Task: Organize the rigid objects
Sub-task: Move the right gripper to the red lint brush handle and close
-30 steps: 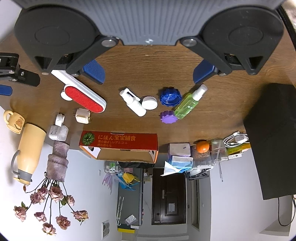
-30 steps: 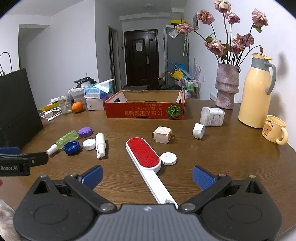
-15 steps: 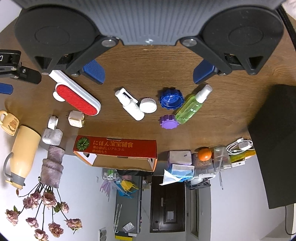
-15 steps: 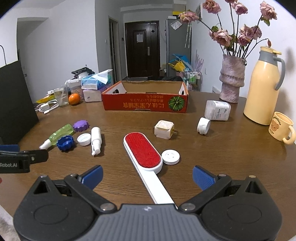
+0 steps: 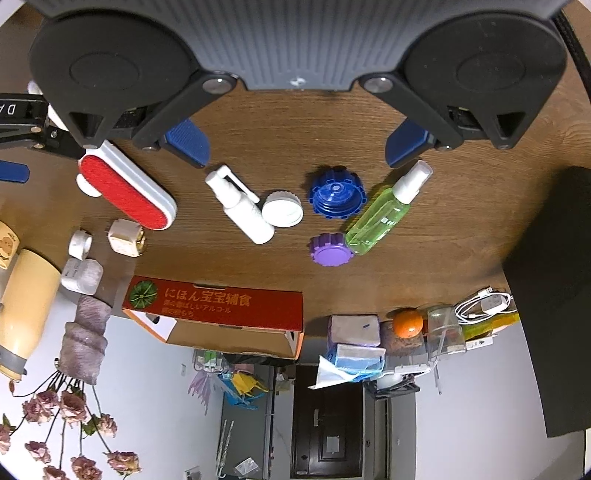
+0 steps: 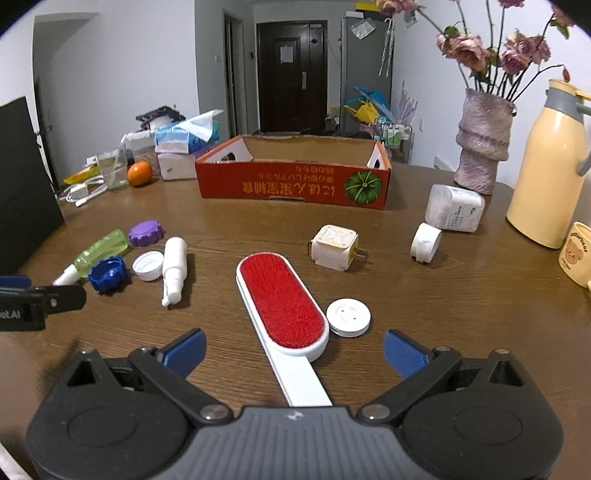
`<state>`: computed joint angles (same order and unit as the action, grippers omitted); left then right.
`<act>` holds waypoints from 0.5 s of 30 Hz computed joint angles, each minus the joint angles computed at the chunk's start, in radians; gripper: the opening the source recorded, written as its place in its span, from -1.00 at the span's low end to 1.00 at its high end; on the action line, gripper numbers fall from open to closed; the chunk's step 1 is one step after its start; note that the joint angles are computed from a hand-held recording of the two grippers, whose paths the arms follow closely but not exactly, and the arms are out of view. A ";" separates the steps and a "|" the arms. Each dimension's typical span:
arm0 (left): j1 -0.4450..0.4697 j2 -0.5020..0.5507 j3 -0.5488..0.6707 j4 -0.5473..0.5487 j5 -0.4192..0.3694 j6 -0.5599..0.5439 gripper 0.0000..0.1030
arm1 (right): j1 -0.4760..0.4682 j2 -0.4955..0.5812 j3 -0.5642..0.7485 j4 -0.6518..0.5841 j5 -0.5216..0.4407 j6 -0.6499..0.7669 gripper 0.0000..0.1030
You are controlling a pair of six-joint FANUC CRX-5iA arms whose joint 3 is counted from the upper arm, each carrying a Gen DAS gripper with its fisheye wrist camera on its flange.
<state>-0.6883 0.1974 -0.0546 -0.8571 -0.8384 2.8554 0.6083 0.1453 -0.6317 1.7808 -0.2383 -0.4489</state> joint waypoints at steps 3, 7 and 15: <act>0.016 0.009 -0.002 0.005 0.008 -0.001 1.00 | -0.009 0.034 0.025 -0.021 0.020 0.030 0.90; 0.038 0.016 -0.008 0.004 0.021 0.004 1.00 | -0.010 0.079 0.058 -0.062 0.032 0.079 0.83; 0.068 0.019 -0.023 -0.004 0.036 0.005 1.00 | 0.042 0.159 0.134 -0.328 0.016 0.316 0.60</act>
